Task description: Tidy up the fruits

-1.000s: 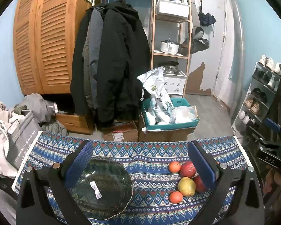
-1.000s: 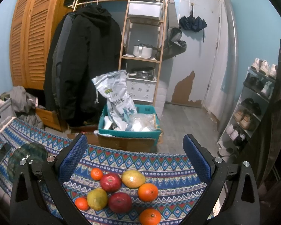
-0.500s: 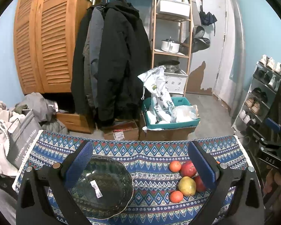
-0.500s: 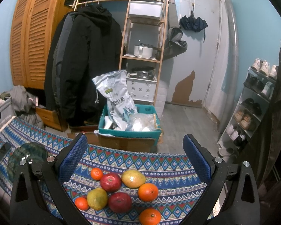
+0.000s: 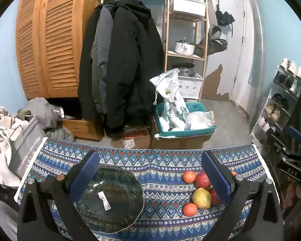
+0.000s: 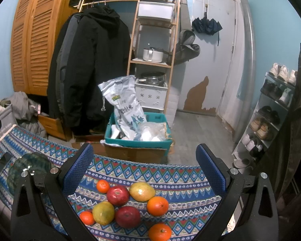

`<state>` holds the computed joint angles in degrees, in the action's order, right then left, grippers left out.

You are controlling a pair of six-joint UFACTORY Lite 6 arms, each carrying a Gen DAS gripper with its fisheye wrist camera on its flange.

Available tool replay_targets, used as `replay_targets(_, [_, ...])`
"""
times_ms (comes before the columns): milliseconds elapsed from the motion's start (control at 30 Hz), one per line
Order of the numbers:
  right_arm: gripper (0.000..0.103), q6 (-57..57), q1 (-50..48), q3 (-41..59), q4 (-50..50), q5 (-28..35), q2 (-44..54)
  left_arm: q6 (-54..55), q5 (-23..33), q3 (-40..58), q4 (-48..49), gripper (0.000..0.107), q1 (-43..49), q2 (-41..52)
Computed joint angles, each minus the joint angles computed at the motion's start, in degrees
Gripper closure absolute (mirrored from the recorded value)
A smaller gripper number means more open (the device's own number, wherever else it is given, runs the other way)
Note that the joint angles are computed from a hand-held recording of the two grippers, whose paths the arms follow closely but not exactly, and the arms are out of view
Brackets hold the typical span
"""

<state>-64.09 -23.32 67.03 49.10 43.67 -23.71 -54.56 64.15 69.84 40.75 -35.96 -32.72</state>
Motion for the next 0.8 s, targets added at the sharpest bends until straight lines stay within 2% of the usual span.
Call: replay_targets(800, [0.003, -1.6, -1.2, -0.7, 0.5, 0.5, -0.2, 1.5, -0.7, 0.6, -2.0, 0.005, 1.0, 1.1])
